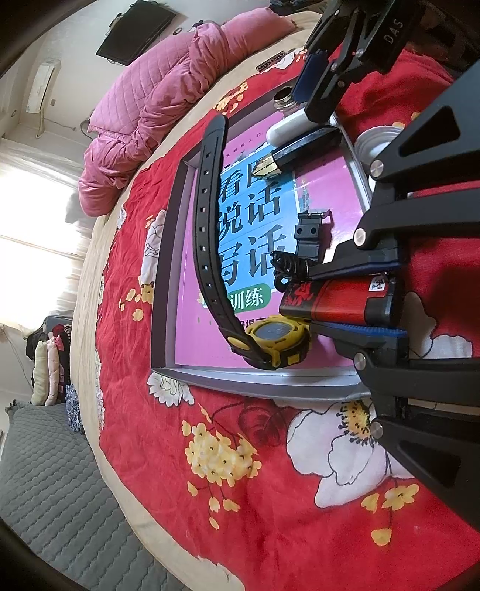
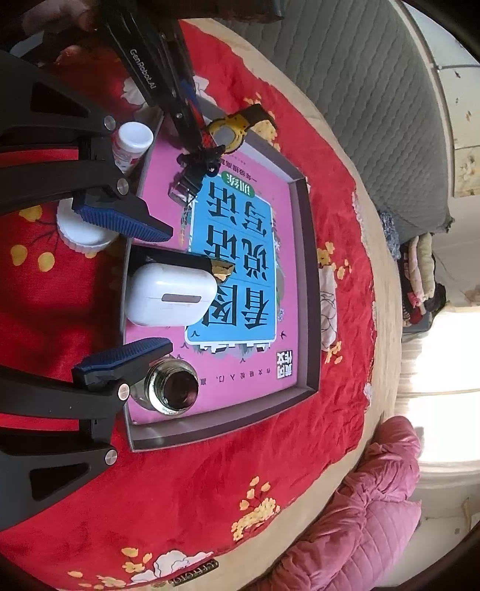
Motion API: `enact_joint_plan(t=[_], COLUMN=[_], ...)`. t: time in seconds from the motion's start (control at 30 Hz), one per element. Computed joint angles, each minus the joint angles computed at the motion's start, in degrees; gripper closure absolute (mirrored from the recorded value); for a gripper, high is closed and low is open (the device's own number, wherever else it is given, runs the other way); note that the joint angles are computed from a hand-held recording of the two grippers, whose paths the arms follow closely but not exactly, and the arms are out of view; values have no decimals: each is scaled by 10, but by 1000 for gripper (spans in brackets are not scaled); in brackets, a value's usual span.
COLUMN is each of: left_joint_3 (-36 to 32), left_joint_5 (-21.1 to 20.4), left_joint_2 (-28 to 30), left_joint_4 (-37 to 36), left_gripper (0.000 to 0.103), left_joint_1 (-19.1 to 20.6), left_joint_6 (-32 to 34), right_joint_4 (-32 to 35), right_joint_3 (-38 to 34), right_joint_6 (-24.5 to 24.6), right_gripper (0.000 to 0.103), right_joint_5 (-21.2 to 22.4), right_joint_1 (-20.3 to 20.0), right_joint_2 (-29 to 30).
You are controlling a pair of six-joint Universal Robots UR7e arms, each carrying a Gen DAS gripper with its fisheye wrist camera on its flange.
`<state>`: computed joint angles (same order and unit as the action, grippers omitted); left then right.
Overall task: Organize rigid objects
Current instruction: 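Set the lighter by the watch with the left gripper while the right releases the earbud case by the pen, then withdraw both grippers from the box toward the pill bottle and cap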
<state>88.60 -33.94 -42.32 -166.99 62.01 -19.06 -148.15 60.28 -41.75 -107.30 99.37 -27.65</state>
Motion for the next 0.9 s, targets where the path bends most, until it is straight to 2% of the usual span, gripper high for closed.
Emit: enact_joint_plan(t=[0.43,0.9], left_joint_3=[16,48], left_joint_5=[-7,-16], left_joint_2=[-11,-28], left_joint_4=[-1,-27], left_gripper=[80,61], left_joint_1=[-6,-23], left_joint_6=[-4,-2], right_joint_4=[-23,-31], right_joint_3=[36,70], right_joint_6=[-2,-17], right_gripper=[47,45], right_joint_5=[8,24], right_joint_1=[-3,-3], right_joint_2=[-23,-48])
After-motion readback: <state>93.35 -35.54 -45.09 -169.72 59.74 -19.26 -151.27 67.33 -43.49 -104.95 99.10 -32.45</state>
